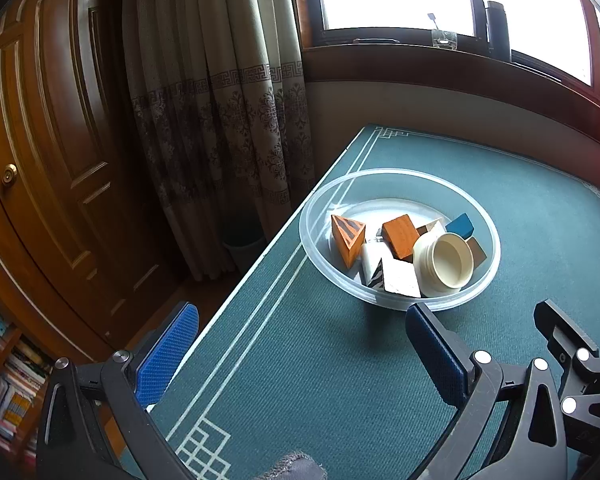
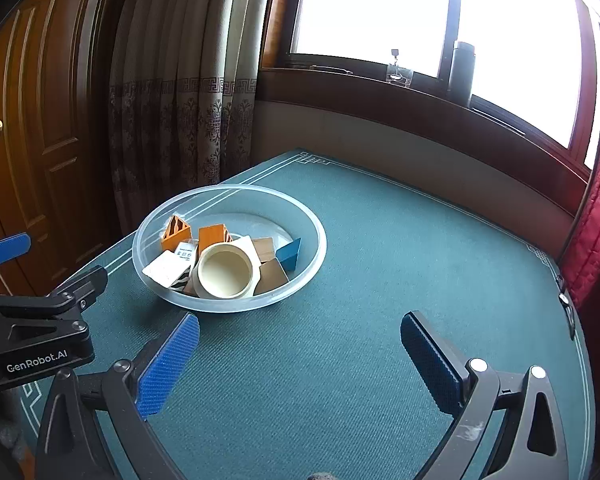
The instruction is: Organize rigid objects
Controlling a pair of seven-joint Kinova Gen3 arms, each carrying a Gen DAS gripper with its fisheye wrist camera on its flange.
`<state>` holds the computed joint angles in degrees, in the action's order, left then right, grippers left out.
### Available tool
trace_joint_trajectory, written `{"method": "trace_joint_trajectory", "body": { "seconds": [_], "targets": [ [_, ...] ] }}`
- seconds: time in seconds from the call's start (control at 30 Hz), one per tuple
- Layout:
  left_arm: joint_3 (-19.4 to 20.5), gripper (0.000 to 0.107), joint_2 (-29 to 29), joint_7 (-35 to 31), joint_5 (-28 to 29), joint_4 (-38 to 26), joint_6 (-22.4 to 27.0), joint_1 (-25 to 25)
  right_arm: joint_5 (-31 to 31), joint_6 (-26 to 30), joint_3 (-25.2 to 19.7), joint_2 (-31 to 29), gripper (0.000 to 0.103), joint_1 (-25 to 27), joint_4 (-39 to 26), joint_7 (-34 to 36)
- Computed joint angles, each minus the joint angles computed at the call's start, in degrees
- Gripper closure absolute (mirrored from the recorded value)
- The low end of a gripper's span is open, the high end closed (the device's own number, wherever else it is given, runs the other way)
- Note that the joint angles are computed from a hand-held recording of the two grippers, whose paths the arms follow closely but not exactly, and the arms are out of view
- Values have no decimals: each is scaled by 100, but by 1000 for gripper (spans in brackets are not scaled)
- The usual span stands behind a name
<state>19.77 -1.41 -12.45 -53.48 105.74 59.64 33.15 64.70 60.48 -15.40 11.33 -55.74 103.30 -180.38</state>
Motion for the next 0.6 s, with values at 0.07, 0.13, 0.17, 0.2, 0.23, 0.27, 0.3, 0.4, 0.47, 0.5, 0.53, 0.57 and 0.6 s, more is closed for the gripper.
{"method": "trace_joint_trajectory", "body": {
  "seconds": [0.07,0.13,0.17,0.2,0.23,0.27,0.3,0.4,0.47,0.5,0.53,0.57,0.6],
  "targets": [
    [-6,4,3,-14,3,8,-23,-4,-9,-18,-3,2,0,4,4,19],
    [-7,4,7,-24,7,12,-35,-2,-12,-27,-6,8,0,0,-3,27],
    [-12,4,5,-36,12,12,-45,-5,-11,-30,-6,7,0,-3,-1,34],
    [-10,4,8,-30,9,11,-41,-3,-9,-32,-6,6,0,-6,2,38],
    [-8,4,9,-25,6,14,-44,-1,-10,-34,-7,8,0,-8,2,44],
    [-10,4,9,-24,5,18,-54,0,-15,-32,-7,13,0,-10,-5,52],
    [-15,4,7,-34,8,22,-74,-3,-17,-23,-7,24,0,-18,-16,50],
    [-23,4,4,-19,4,44,-156,-12,-23,-10,-1,29,0,-28,-27,55],
    [-4,4,21,22,-52,50,-142,3,-24,-24,4,23,0,-26,-20,59],
    [13,4,39,52,-90,46,-105,22,-23,-21,5,25,0,-28,-22,59],
    [22,4,53,68,-125,44,-80,43,-21,-22,5,25,0,-30,-20,57],
    [30,4,73,84,-159,37,-50,67,-19,-23,5,27,0,-31,-21,56],
    [26,4,88,97,-186,29,-26,86,-24,-4,5,38,0,-38,-37,55]
  ]
}}
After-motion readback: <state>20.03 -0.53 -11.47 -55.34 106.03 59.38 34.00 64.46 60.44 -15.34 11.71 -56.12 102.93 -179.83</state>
